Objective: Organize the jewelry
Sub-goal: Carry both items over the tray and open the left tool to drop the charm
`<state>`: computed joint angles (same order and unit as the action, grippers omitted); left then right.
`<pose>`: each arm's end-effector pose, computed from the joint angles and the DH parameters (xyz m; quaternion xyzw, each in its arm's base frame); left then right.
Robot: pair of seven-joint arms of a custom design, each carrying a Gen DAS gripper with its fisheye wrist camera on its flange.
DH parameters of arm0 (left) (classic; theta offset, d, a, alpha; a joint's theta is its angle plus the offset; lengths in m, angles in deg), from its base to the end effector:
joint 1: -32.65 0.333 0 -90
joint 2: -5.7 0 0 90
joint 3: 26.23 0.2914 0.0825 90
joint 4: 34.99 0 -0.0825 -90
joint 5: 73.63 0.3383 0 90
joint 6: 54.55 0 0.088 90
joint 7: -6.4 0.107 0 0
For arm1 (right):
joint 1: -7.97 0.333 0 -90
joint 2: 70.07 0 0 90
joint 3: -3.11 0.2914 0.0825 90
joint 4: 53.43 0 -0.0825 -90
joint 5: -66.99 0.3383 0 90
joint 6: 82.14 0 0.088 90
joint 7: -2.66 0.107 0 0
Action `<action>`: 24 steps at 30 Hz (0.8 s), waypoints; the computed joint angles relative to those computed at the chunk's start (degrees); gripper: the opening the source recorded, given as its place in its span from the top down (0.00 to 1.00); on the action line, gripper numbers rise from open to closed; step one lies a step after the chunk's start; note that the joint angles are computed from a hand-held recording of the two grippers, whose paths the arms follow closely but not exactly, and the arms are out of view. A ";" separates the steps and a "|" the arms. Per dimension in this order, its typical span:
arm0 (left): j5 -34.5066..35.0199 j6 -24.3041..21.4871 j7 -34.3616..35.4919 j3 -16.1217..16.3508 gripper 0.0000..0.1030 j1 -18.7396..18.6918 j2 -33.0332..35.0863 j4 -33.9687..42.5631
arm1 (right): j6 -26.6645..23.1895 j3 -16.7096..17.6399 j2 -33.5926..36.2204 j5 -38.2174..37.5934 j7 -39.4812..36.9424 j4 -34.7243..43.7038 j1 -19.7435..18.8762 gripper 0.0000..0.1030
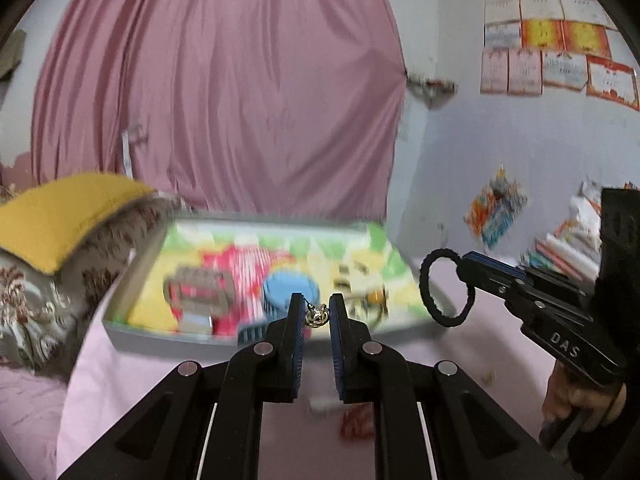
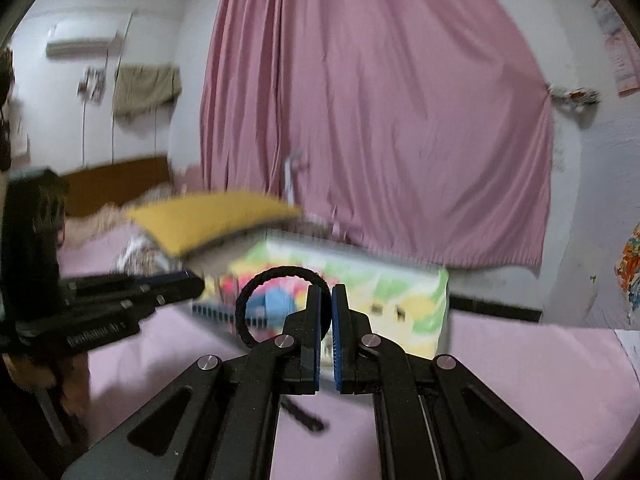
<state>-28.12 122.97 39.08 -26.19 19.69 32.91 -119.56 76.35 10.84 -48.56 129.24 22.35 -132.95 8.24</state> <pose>0.6454 -0.2091 0.5186 -0.5917 0.5911 -0.4546 0.3064 0.6647 0.0365 0.5843 -0.6996 0.4169 -0.2954 0.4996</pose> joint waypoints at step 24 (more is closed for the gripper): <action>6.11 -9.53 -5.37 3.23 0.89 -0.54 13.60 23.90 | -2.50 -4.78 21.81 -23.80 29.70 30.10 5.36 0.96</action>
<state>-22.02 113.44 33.70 -22.96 19.15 46.51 -95.67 73.85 6.06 -26.74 105.43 52.05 -102.85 13.61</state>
